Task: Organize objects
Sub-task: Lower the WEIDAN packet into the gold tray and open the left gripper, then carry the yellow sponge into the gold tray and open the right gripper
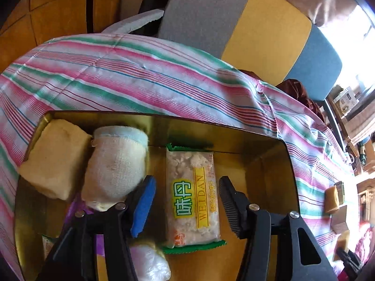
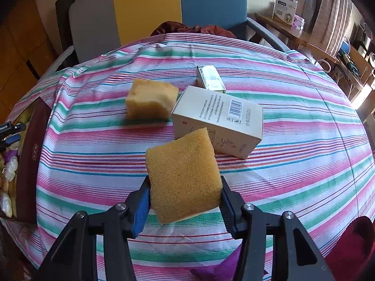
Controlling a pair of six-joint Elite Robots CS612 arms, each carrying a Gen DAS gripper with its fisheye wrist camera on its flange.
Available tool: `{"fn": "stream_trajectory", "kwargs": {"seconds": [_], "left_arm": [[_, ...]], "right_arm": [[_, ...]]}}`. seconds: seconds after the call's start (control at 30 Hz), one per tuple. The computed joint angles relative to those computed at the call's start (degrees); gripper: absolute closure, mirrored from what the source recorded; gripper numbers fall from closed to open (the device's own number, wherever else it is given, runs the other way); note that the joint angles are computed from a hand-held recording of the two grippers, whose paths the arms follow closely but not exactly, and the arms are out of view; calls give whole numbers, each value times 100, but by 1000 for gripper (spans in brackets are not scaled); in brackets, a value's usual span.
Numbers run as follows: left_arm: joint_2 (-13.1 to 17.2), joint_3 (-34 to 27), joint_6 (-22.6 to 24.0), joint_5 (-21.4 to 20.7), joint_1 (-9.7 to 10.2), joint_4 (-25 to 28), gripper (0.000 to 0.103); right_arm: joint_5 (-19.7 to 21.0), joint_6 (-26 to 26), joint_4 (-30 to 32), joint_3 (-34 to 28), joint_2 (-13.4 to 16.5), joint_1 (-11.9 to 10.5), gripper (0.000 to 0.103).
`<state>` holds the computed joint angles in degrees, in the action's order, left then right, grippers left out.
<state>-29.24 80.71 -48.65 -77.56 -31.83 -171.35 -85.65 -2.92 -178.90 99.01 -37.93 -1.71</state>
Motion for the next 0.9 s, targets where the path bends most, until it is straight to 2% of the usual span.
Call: {"fn": "stream_trajectory", "kwargs": {"seconds": [0.1, 0.2, 0.4, 0.57, 0.7, 0.9], "left_arm": [[-175, 293, 169, 391, -111, -198, 46], [-352, 681, 468, 911, -268, -755, 44], [-667, 1411, 900, 1407, -550, -1409, 41], [-801, 1824, 831, 1658, -695, -1696, 41], [-848, 2025, 775, 1766, -764, -1774, 40], [-893, 2262, 758, 1947, -843, -1894, 39]], "right_arm": [[-29, 0, 1, 3, 0, 5, 50], [-24, -5, -20, 15, -4, 3, 50], [-2, -273, -94, 49, -18, 74, 50], [-36, -589, -28, 65, -66, 226, 50], [257, -617, -92, 35, -131, 398, 50], [690, -1006, -76, -250, -107, 849, 50]]}}
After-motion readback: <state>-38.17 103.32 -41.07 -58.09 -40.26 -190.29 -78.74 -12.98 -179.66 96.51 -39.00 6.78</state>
